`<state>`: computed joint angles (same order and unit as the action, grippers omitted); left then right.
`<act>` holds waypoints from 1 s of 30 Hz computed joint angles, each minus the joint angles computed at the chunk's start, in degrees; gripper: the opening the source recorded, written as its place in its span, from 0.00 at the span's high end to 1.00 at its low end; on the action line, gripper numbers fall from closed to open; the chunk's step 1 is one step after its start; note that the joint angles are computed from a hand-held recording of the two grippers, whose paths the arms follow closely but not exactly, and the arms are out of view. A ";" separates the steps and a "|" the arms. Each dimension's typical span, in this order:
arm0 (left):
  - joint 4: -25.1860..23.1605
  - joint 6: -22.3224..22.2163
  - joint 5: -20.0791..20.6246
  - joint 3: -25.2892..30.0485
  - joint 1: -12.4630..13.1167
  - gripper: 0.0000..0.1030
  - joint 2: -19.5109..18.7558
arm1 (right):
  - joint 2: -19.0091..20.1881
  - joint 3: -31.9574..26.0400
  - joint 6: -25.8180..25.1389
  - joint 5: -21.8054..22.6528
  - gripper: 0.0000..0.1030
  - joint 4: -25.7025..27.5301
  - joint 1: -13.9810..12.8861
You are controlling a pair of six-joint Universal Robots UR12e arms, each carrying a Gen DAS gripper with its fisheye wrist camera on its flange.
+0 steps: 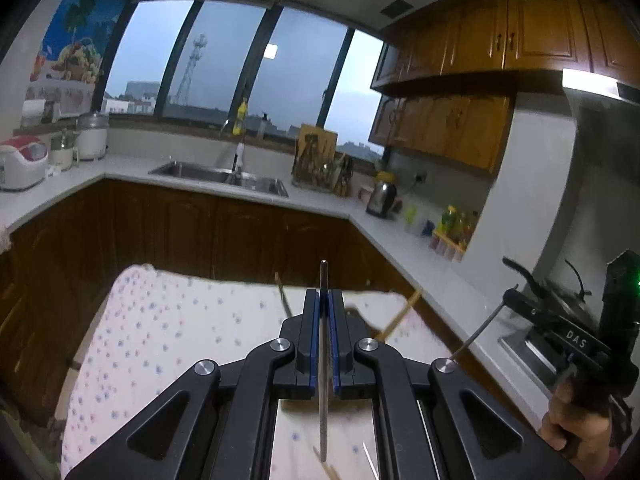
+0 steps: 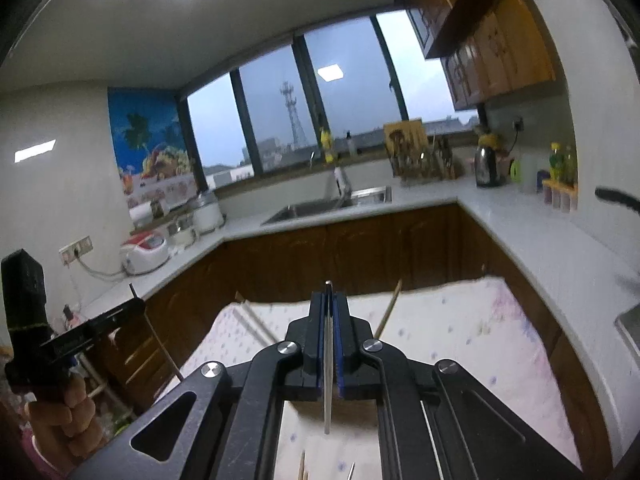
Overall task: Organize utensils
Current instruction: 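Lift the chopsticks in both tools and carry them over the wooden holder, then lower the chopsticks into the holder and open both tools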
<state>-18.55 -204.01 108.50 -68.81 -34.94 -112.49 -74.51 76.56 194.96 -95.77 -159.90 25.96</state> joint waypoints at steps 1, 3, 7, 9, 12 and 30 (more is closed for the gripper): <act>0.51 0.30 0.26 0.88 0.12 0.98 -0.61 | 0.48 -0.78 -0.05 -0.29 0.96 -0.35 -0.13; 1.66 1.05 0.86 2.28 0.30 0.98 -1.76 | 1.31 -1.95 0.15 -0.61 0.96 -1.13 -0.46; 2.27 2.45 3.63 6.47 0.43 0.98 -5.11 | 3.11 -4.23 0.50 -0.96 0.96 -1.68 -1.12; 2.70 2.45 4.78 8.37 0.54 0.98 -7.00 | 4.00 -5.01 0.86 -1.05 0.96 -1.79 -1.46; 3.67 1.61 5.52 10.22 0.58 0.98 -9.38 | 4.83 -5.41 1.35 -1.19 0.96 -1.64 -1.86; 0.48 -4.16 5.26 10.93 1.25 0.97 -14.14 | 5.84 -0.76 5.18 2.74 0.96 3.35 -3.05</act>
<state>-18.07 -208.17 113.75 -57.88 -33.69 -126.63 -68.67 75.80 200.14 -93.02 -156.55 22.90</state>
